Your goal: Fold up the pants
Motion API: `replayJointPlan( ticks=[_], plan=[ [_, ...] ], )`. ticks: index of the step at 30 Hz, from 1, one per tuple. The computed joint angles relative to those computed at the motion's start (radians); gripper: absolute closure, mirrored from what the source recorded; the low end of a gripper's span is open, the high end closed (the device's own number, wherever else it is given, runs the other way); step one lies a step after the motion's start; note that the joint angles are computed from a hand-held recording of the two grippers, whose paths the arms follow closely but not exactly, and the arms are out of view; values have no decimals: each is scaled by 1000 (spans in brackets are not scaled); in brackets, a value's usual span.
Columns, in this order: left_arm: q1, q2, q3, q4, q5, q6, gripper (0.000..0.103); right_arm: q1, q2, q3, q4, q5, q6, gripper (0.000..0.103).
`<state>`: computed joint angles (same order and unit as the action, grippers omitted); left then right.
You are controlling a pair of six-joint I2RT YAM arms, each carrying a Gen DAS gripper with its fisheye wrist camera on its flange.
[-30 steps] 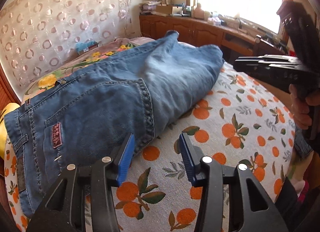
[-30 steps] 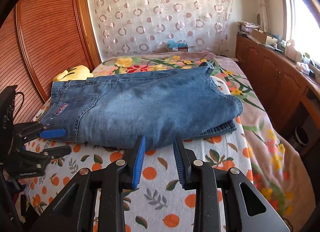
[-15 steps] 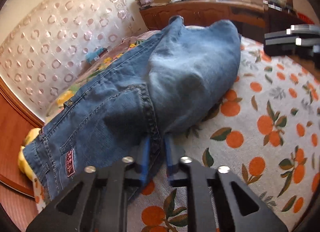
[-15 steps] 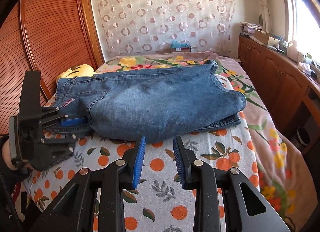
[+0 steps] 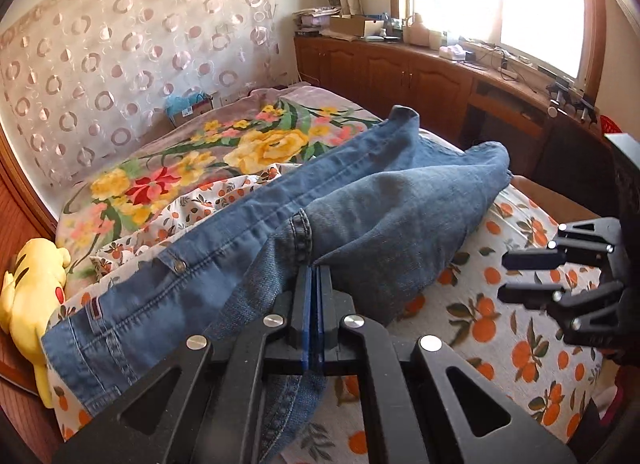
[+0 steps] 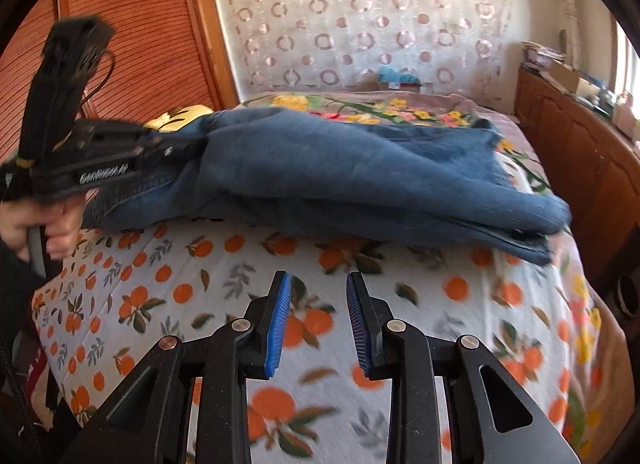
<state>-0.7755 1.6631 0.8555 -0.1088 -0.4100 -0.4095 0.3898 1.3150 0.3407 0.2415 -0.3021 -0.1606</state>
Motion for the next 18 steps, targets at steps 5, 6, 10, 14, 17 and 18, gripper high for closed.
replayJointPlan(
  ticks=[5, 6, 10, 14, 17, 18],
  plan=[
    [137, 32, 3, 39, 149, 72, 100, 38, 170, 140, 16, -2, -6, 73],
    [151, 47, 5, 52, 170, 80, 100, 41, 192, 163, 15, -7, -8, 73],
    [178, 22, -52, 108, 230, 81, 97, 46, 286, 290, -9, -44, -2, 73],
    [153, -77, -145, 142, 238, 49, 95, 41, 362, 417, -47, -66, -3, 73],
    [89, -143, -194, 117, 152, 14, 93, 47, 406, 489, -58, -53, -5, 73],
    [81, -155, -204, 113, 137, 12, 89, 52, 420, 504, -53, -48, 0, 73]
  ],
)
